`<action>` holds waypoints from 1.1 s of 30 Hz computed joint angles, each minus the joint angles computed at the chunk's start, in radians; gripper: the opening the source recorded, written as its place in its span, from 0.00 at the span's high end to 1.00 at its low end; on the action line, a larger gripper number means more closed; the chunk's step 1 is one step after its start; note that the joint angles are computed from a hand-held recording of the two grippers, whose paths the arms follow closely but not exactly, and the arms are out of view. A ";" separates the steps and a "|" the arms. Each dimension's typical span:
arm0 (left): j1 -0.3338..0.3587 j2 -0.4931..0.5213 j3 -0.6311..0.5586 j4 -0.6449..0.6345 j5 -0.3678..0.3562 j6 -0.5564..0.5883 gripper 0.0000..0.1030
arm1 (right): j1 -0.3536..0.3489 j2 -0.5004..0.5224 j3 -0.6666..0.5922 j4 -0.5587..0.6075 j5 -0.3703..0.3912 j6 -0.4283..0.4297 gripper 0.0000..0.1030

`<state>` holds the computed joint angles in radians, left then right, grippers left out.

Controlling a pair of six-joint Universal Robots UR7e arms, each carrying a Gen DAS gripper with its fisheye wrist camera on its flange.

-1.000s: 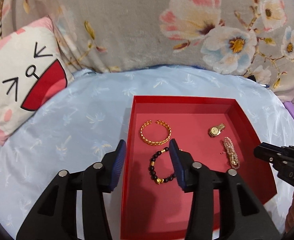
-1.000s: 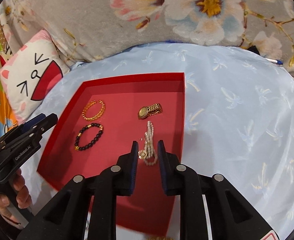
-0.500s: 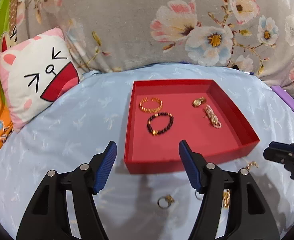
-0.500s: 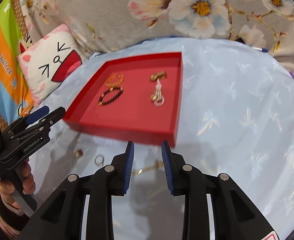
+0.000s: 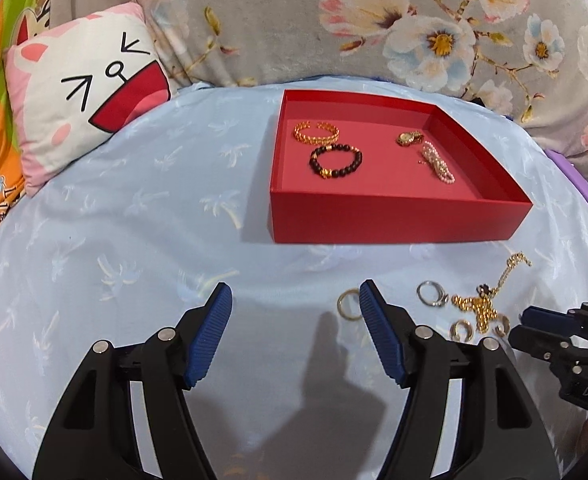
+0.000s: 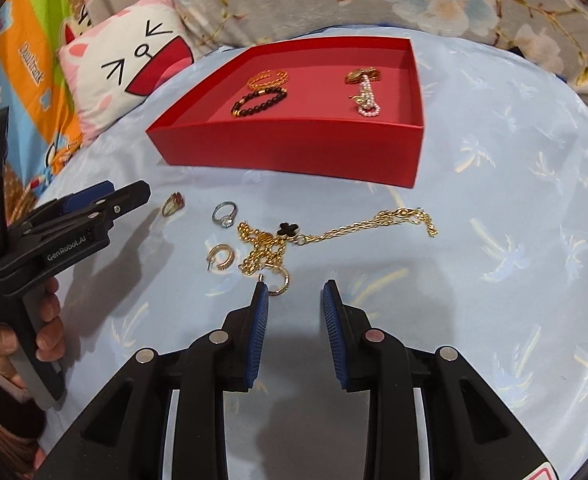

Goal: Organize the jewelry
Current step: 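Lift both open tools out of the red tray, then grasp the gold stone ring with the left tool while the right tool moves toward the gold chain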

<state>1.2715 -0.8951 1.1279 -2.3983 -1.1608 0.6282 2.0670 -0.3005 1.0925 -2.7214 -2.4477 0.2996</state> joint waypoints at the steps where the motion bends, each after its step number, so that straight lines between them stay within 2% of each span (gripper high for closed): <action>1: 0.002 -0.001 0.000 0.006 0.000 -0.001 0.38 | 0.003 0.009 -0.010 0.000 -0.017 -0.013 0.73; 14: -0.001 -0.002 0.016 0.021 0.013 0.018 0.34 | -0.005 -0.001 0.009 -0.051 -0.029 0.001 0.73; 21: -0.003 0.018 -0.022 0.105 0.018 0.006 0.34 | -0.005 -0.006 0.010 -0.065 -0.021 0.004 0.73; 26: -0.010 0.024 -0.019 0.109 0.025 0.012 0.34 | -0.002 -0.005 0.008 -0.067 -0.025 0.002 0.73; 33: -0.022 0.039 -0.020 0.101 0.035 0.025 0.47 | -0.002 -0.004 0.004 -0.061 -0.027 0.009 0.73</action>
<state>1.2498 -0.8557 1.1081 -2.2968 -1.1256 0.6528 2.0645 -0.3047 1.0968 -2.7820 -2.4744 0.3085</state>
